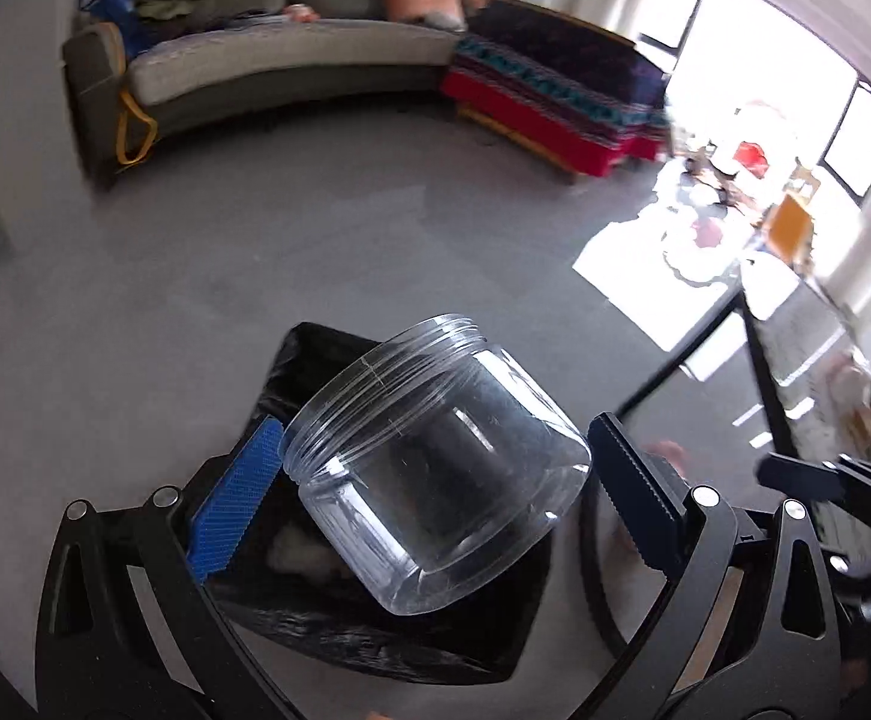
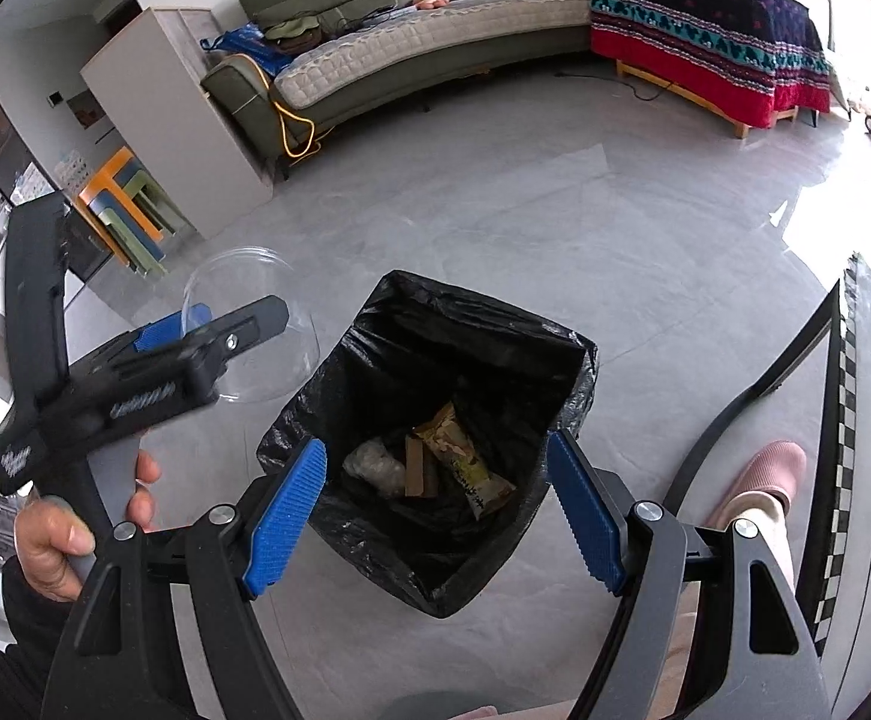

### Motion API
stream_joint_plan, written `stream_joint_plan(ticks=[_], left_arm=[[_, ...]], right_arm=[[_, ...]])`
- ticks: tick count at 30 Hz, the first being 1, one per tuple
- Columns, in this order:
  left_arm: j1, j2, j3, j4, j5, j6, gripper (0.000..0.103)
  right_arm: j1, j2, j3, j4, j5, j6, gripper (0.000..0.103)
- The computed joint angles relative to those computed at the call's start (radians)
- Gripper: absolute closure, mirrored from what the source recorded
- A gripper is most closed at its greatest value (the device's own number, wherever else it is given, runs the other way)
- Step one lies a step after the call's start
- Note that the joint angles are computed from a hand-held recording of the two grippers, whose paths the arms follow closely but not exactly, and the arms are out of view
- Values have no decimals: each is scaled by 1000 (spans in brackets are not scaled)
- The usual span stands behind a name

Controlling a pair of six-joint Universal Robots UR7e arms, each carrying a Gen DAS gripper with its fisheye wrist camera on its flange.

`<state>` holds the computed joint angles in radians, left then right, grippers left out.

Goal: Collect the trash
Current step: 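Lower the clear jar into the trash bag and open the left tool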

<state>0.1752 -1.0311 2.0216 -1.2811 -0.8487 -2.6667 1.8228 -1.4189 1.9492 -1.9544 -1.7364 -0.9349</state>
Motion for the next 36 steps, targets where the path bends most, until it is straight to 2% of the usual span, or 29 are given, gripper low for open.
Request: stream_joint_plan(ticks=[3,6,9,11,16,18,21,23,28,32,34,36], left_arm=[[-22,16,-5,38,48,-4,5],[-56,41,-6,100,128,-46,5],[-50,90,-72,236,88,-63,5],[-58,108,-88,270,74,-77,5],[-71,88,-55,218,121,-42,5],[-77,72,-40,213,121,-49,5],[-69,60,-29,137,118,-11,5],[-60,85,-68,197,83,-20,6],[-60,133,-124,273,110,-3,7],[-54,80,-58,89,175,111,5],[-39,27,1,-67,151,194,5],[-32,42,-1,-75,148,244,5]], right_arm=[[-6,-3,-5,5,2,1,26],[-15,-6,-11,10,2,-5,26],[-19,-4,-15,5,1,-1,26],[-21,0,-20,5,1,6,26],[-25,7,-25,6,-1,12,26],[-27,10,-28,10,-2,15,26],[-30,12,-31,11,-1,11,26],[-31,14,-32,9,-1,12,26],[-36,19,-34,3,-8,18,26],[-37,21,-38,6,-4,17,26],[-39,19,-37,5,-2,17,26],[-39,20,-46,15,7,25,26]])
